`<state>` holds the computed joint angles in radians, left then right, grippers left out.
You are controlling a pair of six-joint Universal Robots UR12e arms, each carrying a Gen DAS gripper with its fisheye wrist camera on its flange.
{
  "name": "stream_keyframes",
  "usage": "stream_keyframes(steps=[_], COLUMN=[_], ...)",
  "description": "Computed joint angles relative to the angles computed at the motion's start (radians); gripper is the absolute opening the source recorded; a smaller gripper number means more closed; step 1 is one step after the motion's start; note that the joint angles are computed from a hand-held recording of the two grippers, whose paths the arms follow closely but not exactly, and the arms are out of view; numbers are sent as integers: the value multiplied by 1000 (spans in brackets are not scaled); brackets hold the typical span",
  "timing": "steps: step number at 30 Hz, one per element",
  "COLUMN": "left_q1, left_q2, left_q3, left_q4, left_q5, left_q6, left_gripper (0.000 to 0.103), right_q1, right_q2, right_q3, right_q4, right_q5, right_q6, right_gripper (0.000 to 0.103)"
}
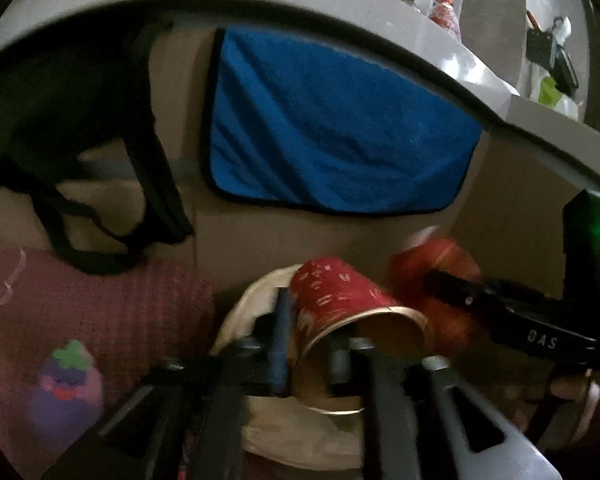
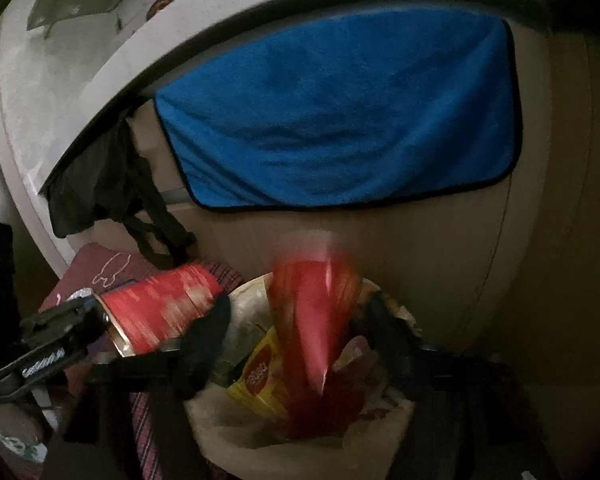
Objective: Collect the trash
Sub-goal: 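Carry the cup and can over the bin and open both tools, then move both tools back to the bed toward the tissue and lollipop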
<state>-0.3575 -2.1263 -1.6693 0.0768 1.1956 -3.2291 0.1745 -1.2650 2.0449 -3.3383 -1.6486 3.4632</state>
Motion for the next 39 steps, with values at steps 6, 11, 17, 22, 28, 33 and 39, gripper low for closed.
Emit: stream_keyframes(steps=[6,11,17,22,28,33,39], left_q1=[20,33,71,129,237,345,446], left_q2=[11,39,91,152,228,285,333], left_q3=[-10,-40,-111,-202,-313,-389,-452], left_q4=[-14,6,99,161,216,251,268], left_q5=[-11,-43,-29,20,67,130,187], left_q6=[-26,-13,-42,-55,-72,-100,-124], left_gripper=[50,50,50,50,50,50,50], right_q1=[9,64,119,168,236,263,305], right_q2=[-2,-4,-16,2,67,131,216], right_q3=[1,-16,-28,-61,-154,-243,-375], right_q4=[35,26,-2,-21,-5,41,169], right_q5=[-15,-158,-221,-205,-148,-45,30], right_q6=[17,-11,-39,-31,-27,-2,-45], right_gripper=[73,73,73,73,73,73,73])
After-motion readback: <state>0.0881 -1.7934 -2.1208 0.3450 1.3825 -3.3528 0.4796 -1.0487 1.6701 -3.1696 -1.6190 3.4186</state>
